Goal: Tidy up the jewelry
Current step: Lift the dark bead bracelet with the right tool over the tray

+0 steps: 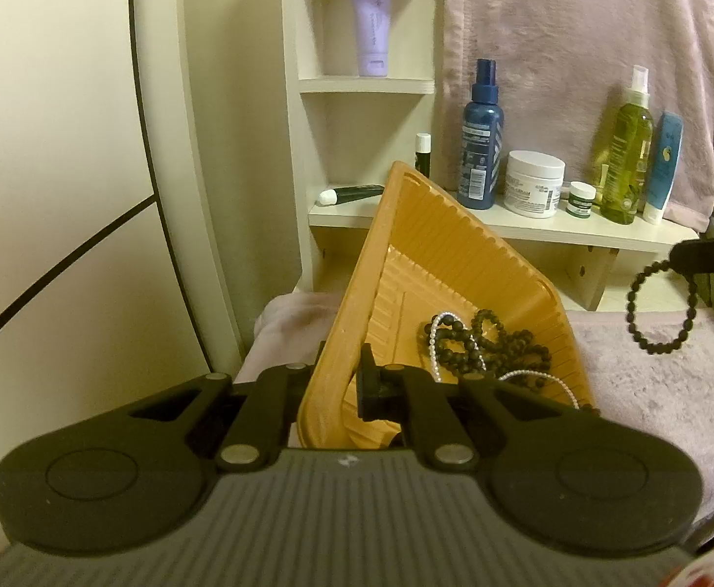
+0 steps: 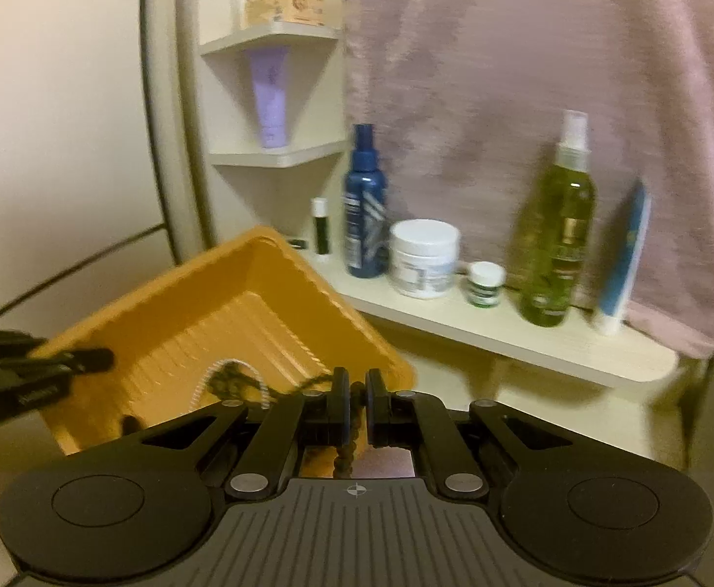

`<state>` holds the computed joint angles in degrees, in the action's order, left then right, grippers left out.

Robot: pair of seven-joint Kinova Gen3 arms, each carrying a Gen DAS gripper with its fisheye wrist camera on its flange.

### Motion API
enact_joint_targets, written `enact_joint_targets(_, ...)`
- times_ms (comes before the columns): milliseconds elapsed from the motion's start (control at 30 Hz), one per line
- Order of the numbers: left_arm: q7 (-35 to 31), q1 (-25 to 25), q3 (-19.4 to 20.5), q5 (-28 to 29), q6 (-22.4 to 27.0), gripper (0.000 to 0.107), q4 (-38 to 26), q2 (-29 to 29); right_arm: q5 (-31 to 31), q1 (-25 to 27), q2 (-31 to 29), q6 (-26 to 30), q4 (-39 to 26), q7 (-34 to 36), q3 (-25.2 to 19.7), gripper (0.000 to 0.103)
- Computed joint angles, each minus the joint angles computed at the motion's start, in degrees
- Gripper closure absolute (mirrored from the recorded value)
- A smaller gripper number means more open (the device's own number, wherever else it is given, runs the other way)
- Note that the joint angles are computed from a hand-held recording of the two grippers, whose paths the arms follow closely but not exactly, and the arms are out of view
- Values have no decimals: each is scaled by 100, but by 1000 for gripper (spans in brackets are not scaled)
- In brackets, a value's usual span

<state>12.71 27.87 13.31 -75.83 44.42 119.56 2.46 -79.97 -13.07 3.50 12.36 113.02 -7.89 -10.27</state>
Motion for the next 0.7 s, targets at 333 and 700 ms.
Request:
enact_joint_targets(333,132,-125,-46,-121,-272,101,132,-66,767,-30,300,579,-531,-851,-138,97)
enact_joint_targets(700,176,-226,-65,-149,-424,100,180,-82,2263,-111,788,836,-1095,-2178,-465,97)
